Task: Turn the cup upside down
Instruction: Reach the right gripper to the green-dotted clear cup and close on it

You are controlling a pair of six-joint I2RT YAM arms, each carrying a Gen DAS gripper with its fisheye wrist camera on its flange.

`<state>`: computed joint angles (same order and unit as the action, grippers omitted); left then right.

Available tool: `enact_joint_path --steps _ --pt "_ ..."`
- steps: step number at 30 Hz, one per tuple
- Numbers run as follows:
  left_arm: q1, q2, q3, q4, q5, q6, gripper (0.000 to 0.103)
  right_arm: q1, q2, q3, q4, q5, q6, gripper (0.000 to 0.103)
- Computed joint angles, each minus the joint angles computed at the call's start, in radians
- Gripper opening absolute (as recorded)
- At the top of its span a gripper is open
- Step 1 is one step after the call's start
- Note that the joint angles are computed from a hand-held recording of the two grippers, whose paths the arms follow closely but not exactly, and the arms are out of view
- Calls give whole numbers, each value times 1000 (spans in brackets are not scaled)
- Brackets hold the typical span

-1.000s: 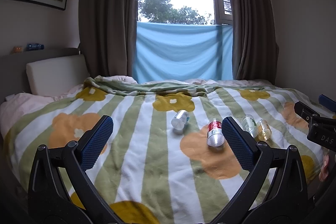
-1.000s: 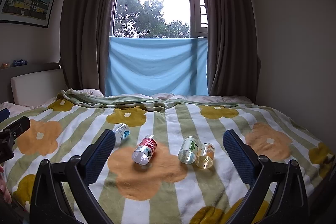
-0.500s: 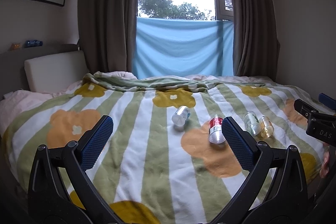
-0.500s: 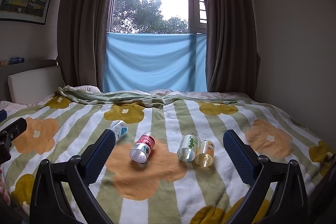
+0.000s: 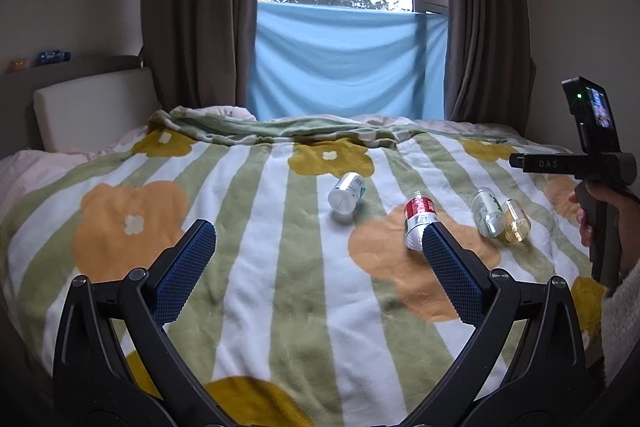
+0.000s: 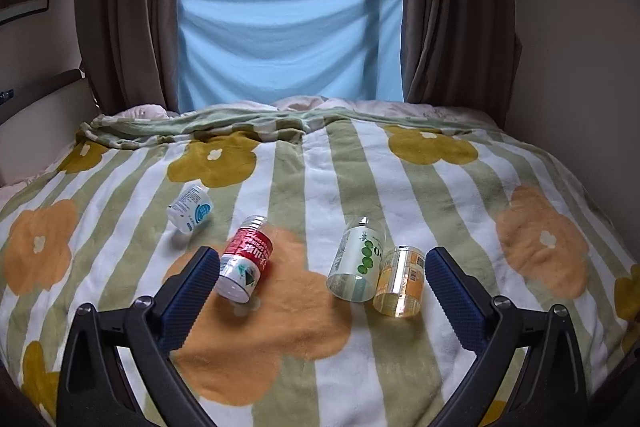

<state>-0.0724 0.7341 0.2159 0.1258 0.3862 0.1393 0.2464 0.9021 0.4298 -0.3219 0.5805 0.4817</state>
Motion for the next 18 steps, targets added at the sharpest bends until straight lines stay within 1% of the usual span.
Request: enact_joint_path --steps 2,4,6,9,12,14,16,18 --pt "13 55 5 36 9 3 103 -155 133 57 72 -130 -100 102" --pt "26 106 13 68 18 2 103 -255 271 125 104 -219 -149 102" --pt "35 160 22 101 23 1 103 -323 421 211 104 -274 -184 102" --pt "44 225 30 139 24 5 103 -375 616 334 74 -291 -222 102" --pt "48 295 38 185 18 9 103 -420 764 434 36 -309 -240 98" --pt "49 328 44 202 14 10 103 -446 836 486 10 -321 -238 96" --pt "51 361 53 219 11 11 103 -462 901 539 -17 -329 -243 92" --pt "53 387 59 235 10 11 103 -473 961 589 -49 -330 -242 85"
